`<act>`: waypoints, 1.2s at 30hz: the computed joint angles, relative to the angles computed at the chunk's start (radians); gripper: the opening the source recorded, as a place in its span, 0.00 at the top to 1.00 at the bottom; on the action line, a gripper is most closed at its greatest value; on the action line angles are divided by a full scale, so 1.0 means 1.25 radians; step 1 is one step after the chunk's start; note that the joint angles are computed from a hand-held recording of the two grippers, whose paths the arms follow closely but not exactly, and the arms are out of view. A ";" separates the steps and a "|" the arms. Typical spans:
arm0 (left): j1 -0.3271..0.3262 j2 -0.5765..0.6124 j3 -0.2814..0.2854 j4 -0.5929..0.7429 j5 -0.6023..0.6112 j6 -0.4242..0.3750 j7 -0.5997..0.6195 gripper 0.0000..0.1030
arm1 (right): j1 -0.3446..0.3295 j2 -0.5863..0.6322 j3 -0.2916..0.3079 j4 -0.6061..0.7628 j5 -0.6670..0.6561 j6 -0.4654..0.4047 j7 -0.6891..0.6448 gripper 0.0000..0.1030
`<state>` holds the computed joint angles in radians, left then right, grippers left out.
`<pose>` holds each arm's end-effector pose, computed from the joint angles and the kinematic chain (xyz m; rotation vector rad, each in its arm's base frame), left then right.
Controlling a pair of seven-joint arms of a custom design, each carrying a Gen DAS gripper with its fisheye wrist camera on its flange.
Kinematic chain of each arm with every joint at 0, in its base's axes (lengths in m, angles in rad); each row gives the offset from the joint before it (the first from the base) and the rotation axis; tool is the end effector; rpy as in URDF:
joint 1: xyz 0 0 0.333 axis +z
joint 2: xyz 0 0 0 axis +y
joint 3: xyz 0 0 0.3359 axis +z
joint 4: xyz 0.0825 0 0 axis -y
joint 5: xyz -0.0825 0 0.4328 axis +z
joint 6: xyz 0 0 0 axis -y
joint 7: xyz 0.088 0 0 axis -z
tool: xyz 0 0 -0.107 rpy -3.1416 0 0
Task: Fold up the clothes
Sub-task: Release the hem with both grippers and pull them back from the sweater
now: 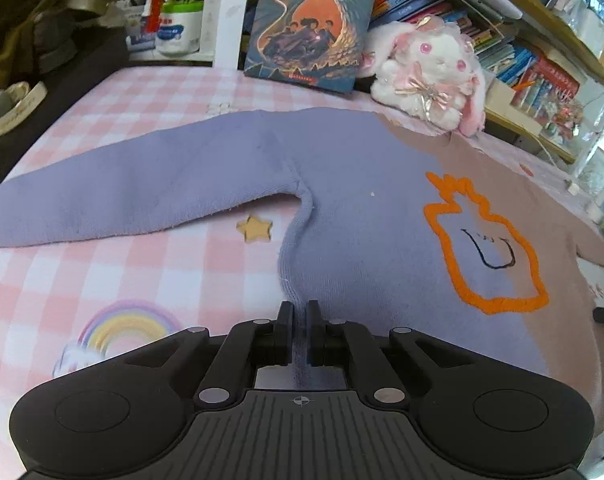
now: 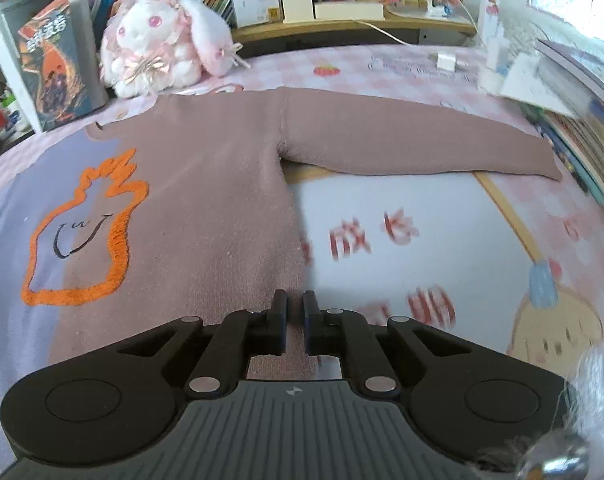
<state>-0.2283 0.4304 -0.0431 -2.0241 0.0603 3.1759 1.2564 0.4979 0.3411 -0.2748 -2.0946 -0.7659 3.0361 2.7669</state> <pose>0.6639 -0.1883 0.2996 -1.8740 1.8878 -0.8822 0.6208 0.2020 0.2968 -1.6410 1.9843 -0.5637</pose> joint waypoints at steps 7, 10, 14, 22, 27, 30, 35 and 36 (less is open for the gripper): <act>0.014 -0.007 -0.008 -0.015 0.002 0.008 0.001 0.95 | 0.002 0.000 -0.005 -0.011 0.031 0.029 -0.014 0.93; 0.017 -0.028 -0.011 -0.043 -0.010 0.011 -0.006 0.91 | 0.014 -0.010 -0.019 -0.032 0.053 0.050 -0.004 0.88; 0.039 -0.066 -0.038 -0.100 -0.025 0.033 -0.008 0.88 | 0.039 -0.042 -0.040 -0.072 0.079 0.065 0.008 0.70; 0.111 -0.124 -0.122 -0.199 -0.070 0.074 -0.025 0.88 | 0.141 -0.119 -0.124 -0.151 -0.131 0.025 0.217 0.70; 0.022 -0.127 -0.039 -0.207 -0.071 0.090 -0.015 0.93 | 0.149 -0.136 -0.117 -0.155 -0.264 -0.020 0.354 0.75; 0.035 -0.118 -0.049 -0.199 -0.054 0.098 0.012 0.95 | 0.132 -0.131 -0.093 -0.145 -0.306 -0.028 0.386 0.88; 0.072 -0.111 -0.081 -0.195 -0.041 0.106 0.035 0.95 | 0.106 -0.125 -0.045 -0.125 -0.343 -0.083 0.434 0.89; 0.054 -0.112 -0.065 -0.196 -0.045 0.106 0.040 0.95 | 0.100 -0.126 -0.037 -0.124 -0.356 -0.086 0.449 0.89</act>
